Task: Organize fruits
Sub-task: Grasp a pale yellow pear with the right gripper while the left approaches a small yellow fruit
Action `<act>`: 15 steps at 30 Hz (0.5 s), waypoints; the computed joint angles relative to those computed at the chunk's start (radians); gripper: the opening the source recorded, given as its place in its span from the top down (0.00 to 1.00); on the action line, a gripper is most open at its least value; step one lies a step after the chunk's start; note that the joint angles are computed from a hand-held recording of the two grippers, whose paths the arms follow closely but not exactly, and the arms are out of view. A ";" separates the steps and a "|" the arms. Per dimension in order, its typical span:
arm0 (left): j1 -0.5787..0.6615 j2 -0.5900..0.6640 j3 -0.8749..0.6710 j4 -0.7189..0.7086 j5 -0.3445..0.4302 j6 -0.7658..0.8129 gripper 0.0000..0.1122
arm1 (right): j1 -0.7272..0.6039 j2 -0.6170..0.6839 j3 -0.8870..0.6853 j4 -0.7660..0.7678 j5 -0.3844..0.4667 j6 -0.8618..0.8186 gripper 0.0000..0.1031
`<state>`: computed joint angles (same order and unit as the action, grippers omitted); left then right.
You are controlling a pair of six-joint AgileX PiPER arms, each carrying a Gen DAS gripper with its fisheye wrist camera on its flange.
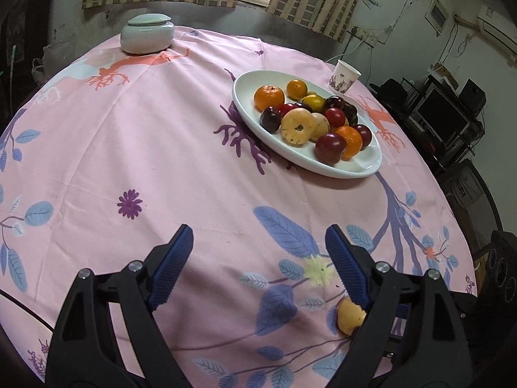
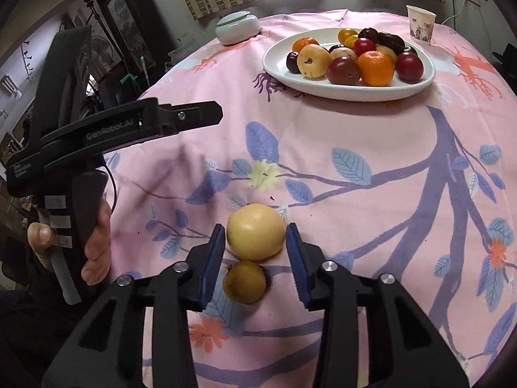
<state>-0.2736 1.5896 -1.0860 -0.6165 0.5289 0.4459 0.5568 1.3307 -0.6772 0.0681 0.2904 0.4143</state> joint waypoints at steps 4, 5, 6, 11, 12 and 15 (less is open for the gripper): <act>-0.023 -0.007 0.010 0.021 -0.011 -0.002 0.24 | 0.001 -0.045 0.021 -0.144 -0.001 0.170 0.63; -0.027 -0.014 0.018 0.015 -0.016 0.007 0.24 | -0.005 -0.074 0.032 -0.223 0.010 0.259 0.63; -0.031 -0.020 0.023 0.011 -0.014 0.019 0.24 | -0.014 -0.099 0.041 -0.300 0.029 0.348 0.63; -0.151 -0.068 0.082 0.196 0.020 -0.062 0.24 | -0.085 -0.213 0.084 -0.363 0.164 0.408 0.67; -0.193 -0.079 0.103 0.264 0.018 -0.109 0.24 | -0.105 -0.222 0.096 -0.331 0.166 0.375 0.67; -0.269 -0.134 0.179 0.354 -0.037 -0.189 0.21 | -0.169 -0.213 0.130 -0.233 0.135 0.268 0.67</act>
<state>-0.5422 1.4559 -0.9073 -0.2627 0.4915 0.2565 0.3880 1.1174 -0.5469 -0.1650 0.4255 0.6819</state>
